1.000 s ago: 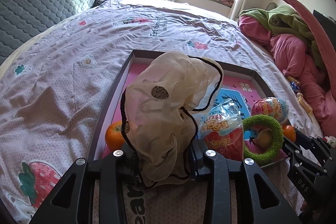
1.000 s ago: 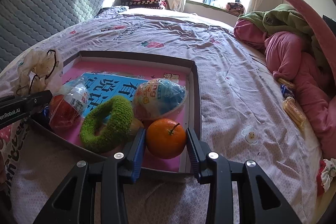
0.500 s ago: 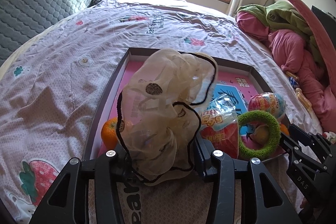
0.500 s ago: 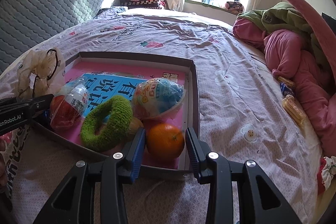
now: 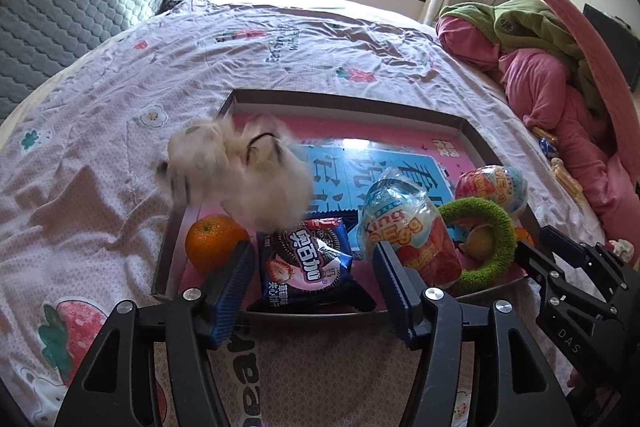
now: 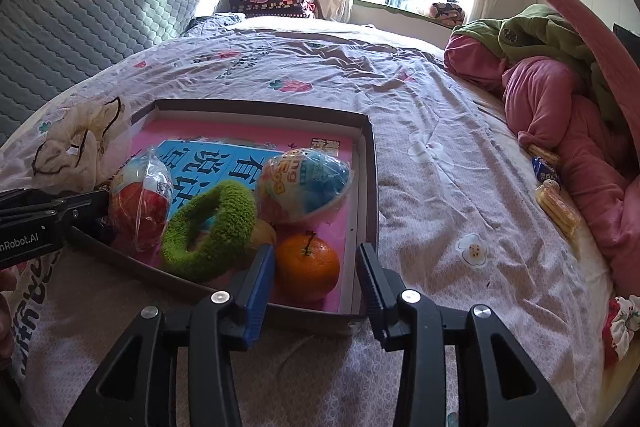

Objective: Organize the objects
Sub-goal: 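Open the left tool to release the mesh bag while the right tool releases the orange, then withdraw both tools back from the tray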

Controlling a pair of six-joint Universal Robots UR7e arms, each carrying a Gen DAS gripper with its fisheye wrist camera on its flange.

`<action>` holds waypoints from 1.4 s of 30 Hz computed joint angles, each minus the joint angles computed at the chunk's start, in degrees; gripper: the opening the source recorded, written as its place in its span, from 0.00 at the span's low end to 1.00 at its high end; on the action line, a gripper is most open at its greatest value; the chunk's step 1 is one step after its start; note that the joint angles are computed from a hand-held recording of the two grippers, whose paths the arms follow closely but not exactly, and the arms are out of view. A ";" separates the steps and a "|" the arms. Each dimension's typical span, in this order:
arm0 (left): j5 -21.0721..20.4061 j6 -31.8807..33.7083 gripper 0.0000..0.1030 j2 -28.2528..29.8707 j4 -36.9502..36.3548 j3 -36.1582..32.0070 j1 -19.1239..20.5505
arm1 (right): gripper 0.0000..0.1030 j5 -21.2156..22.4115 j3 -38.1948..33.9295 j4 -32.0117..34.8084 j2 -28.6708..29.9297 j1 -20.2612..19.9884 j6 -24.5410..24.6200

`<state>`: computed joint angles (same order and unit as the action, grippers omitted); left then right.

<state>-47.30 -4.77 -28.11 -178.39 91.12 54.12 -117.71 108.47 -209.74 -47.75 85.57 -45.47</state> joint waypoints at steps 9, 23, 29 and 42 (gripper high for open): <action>-0.10 0.70 0.66 -1.27 -4.86 1.93 -0.43 | 0.47 -0.05 0.37 -2.49 -0.16 0.16 -0.19; 2.10 3.11 0.71 -2.61 -11.60 5.16 -2.02 | 0.62 4.70 2.56 -8.41 -1.64 0.30 0.39; 3.51 4.31 0.73 -2.98 -14.37 6.37 -2.87 | 0.68 7.11 3.93 -9.89 -2.61 0.47 1.65; 9.03 10.61 0.75 -2.82 -24.51 9.13 -5.58 | 0.79 12.68 7.81 -15.89 -4.24 1.39 0.76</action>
